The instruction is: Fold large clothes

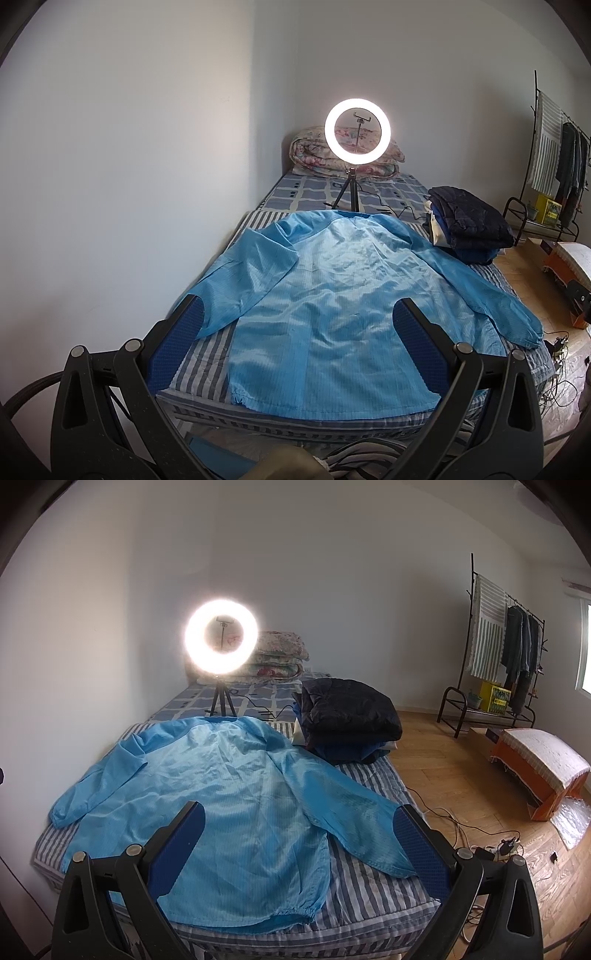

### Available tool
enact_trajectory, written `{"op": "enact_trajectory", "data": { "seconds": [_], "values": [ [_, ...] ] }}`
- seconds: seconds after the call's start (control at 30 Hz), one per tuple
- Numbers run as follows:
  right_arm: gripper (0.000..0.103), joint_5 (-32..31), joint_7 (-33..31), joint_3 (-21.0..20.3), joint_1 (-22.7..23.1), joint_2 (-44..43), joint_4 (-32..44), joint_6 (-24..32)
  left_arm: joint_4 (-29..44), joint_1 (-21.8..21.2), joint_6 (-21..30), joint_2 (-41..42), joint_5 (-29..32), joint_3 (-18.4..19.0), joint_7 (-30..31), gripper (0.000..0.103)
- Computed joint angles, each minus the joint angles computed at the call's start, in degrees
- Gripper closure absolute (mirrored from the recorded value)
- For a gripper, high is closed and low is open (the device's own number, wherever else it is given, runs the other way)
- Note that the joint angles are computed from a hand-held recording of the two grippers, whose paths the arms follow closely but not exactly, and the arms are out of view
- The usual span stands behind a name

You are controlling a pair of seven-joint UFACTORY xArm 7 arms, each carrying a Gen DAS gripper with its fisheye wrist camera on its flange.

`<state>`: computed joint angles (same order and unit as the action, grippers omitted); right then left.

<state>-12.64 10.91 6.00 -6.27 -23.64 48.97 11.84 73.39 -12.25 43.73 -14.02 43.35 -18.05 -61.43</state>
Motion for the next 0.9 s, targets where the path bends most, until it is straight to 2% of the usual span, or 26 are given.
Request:
{"op": "enact_trajectory", "data": {
  "seconds": [0.67,0.9],
  "values": [
    [0.000,-1.30,0.53,0.83,0.35,2.72,1.67,-1.26,-2.77,0.36,0.11,-0.15,1.83,0.71,-2.79,0.000],
    [0.000,0.36,-1.84,-0.55,3.51,5.54,3.76,-1.76,-5.22,1.48,0.97,-1.48,1.69,1.01,-3.86,0.000]
  ]
}}
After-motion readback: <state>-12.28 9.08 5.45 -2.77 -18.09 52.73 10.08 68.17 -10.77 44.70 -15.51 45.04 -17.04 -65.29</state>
